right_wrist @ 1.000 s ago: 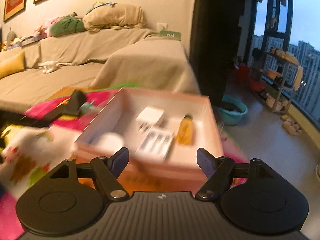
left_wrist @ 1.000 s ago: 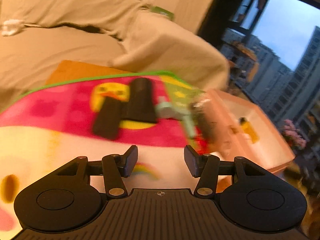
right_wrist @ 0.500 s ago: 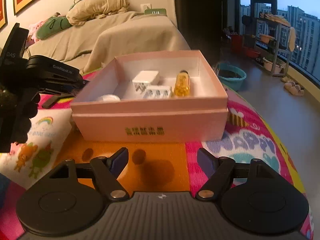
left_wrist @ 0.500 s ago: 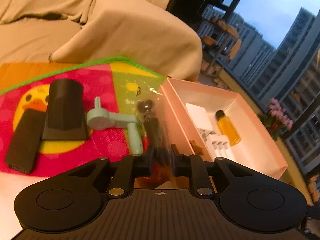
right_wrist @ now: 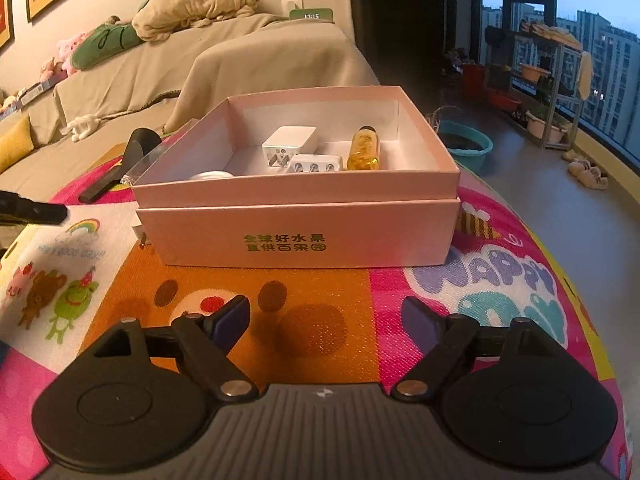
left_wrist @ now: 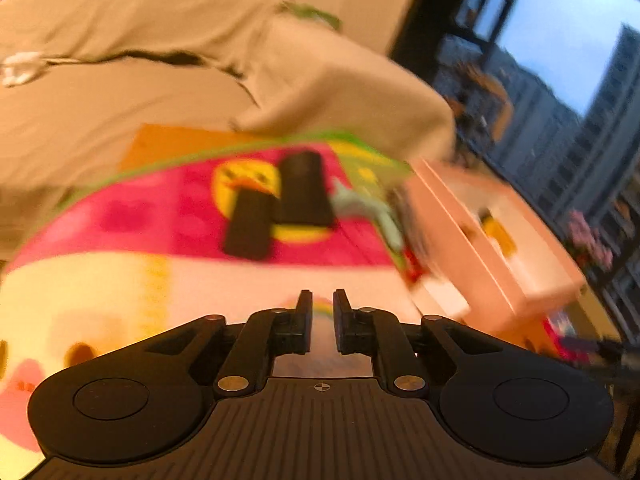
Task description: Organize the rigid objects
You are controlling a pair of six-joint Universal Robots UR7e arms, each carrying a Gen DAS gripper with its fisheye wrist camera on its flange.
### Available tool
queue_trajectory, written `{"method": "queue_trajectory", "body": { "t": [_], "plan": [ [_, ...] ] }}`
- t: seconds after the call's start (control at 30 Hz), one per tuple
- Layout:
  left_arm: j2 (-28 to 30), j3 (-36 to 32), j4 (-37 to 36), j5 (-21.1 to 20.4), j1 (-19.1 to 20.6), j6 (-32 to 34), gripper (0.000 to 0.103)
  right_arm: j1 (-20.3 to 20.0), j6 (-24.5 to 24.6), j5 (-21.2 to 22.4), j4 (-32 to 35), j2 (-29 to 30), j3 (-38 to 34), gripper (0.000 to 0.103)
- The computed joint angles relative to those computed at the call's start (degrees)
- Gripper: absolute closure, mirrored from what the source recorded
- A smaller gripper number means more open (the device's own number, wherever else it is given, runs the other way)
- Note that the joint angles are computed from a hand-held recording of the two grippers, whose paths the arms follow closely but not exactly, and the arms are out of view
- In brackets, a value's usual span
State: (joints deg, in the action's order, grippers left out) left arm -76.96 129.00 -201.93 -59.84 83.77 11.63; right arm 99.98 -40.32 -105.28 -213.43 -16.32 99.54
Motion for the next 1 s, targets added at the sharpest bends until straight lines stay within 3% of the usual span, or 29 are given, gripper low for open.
{"method": "queue_trajectory", "body": {
  "t": [0.17,0.3,0.43,0.6,0.77,0.9,0.97,1.0],
  "plan": [
    [5.16,-7.35,-7.55,0.49,2.50,1.22,0.087,0.82,-1.46,-1.96,0.07,0.85,-0.91,0.015],
    [10.18,-17.65,-3.66,-1.16,5.76,-8.86,0.085,1.06,-1.75,-2.59,-0.24,1.16,-1.17,0.014],
    [14.49,-23.15,0.36,-1.48,7.19,-14.64,0.083,1.01,-1.64,-2.60,-0.66,1.28,-1.10,0.014],
    [16.35,-21.32,-2.81,-4.50,6.73,-8.35,0.082,0.91,-1.47,-2.45,-0.46,1.16,-1.06,0.013],
    [13.16,-15.60,1.03,-6.79,5.10,-0.44,0.082,1.18,-1.47,-2.56,1.92,1.11,-1.73,0.002],
    [9.95,-11.08,3.55,-7.65,4.13,0.68,0.082,1.46,-0.41,-2.97,2.54,1.32,-2.21,0.000],
    [9.33,-9.23,-0.04,-5.04,2.65,0.90,0.082,1.55,-0.49,-3.19,2.51,1.41,-2.28,0.000],
    [9.07,-7.98,-3.16,-5.69,2.08,2.15,0.082,1.58,-0.58,-3.30,2.48,1.45,-2.31,0.000]
  ]
}}
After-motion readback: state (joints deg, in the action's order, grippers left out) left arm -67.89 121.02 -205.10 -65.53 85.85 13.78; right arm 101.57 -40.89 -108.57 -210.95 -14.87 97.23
